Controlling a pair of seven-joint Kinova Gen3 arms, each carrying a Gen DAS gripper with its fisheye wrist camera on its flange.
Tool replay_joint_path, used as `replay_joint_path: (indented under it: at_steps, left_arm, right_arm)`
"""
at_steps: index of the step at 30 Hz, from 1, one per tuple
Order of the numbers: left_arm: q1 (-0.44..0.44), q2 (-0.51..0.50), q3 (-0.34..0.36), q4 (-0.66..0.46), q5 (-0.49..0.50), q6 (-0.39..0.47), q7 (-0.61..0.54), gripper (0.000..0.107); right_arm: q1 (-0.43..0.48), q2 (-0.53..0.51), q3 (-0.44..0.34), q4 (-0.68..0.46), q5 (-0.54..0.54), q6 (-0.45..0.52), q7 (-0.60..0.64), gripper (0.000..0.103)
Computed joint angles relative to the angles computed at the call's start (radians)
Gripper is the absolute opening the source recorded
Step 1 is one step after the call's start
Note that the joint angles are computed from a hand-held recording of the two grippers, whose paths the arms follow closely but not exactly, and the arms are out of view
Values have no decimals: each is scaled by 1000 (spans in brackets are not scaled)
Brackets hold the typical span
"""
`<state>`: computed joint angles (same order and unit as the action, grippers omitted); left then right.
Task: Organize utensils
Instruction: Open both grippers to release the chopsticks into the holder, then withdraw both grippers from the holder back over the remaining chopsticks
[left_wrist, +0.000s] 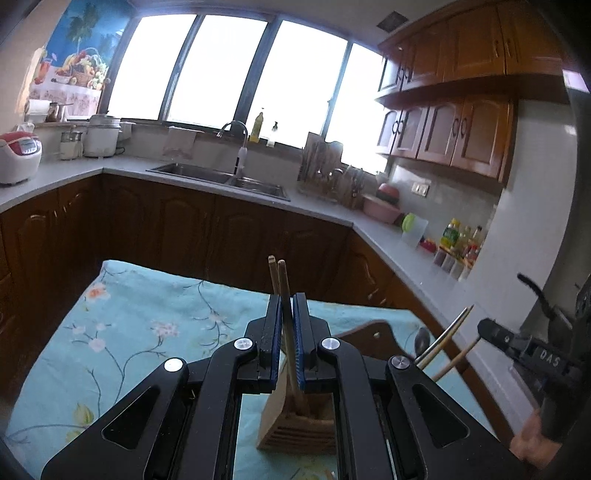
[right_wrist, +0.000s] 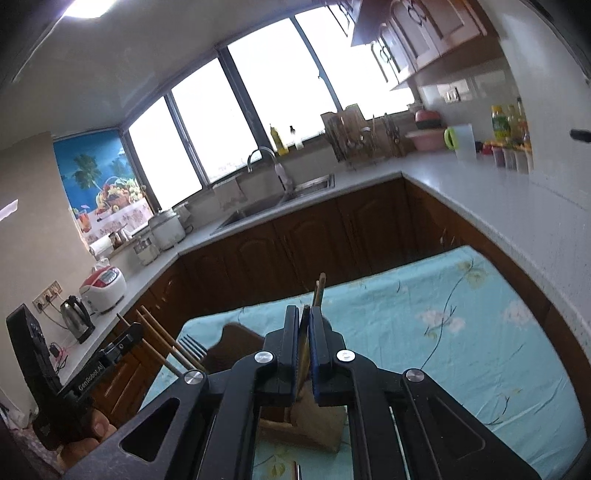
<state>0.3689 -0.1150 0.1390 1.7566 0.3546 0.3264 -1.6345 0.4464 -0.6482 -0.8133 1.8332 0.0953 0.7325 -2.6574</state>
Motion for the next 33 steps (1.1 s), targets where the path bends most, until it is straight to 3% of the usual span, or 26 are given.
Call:
replay_joint_path:
  at_steps: [10,15,16,17,18,19,23,25,33]
  left_arm:
    - [-10,15,10,-30,-12,41,9,6]
    - [-10,19,-11,-47,45,79,-41,7]
    - [-16,16,-11,-46,53,87,-45,14]
    - [-13,12,-16,-46,51,93,-36,29]
    - [-28,1,-2,-39,37,87,-11,39]
    - [-43,-10,14,-28,17,76,19,56]
    - [-46,-52,1,3,9,82,65,80]
    - [-27,-76,-27,26,21,88,62,81]
    - [-16,-192,-66,133,32,166,65,86]
  right_arm:
    - [-7,17,4,-6,5,4,-5,6]
    - [-22,8,21,5,-4,-9,-24,12]
    - [-21,1,24,3,-6,-1,-29,20]
    - [-28,-9,35,10,-9,-4,-34,32]
    - [-34,-20,43,18,-12,-12,-38,59]
    - [-43,-45,58,31,-15,-27,-44,73]
    - [-54,-114,89,37,-28,-8,-35,85]
    - [-59,-149,104,40,-41,7,-27,94]
    - [-67,-296,143,33,-106,175,29,98]
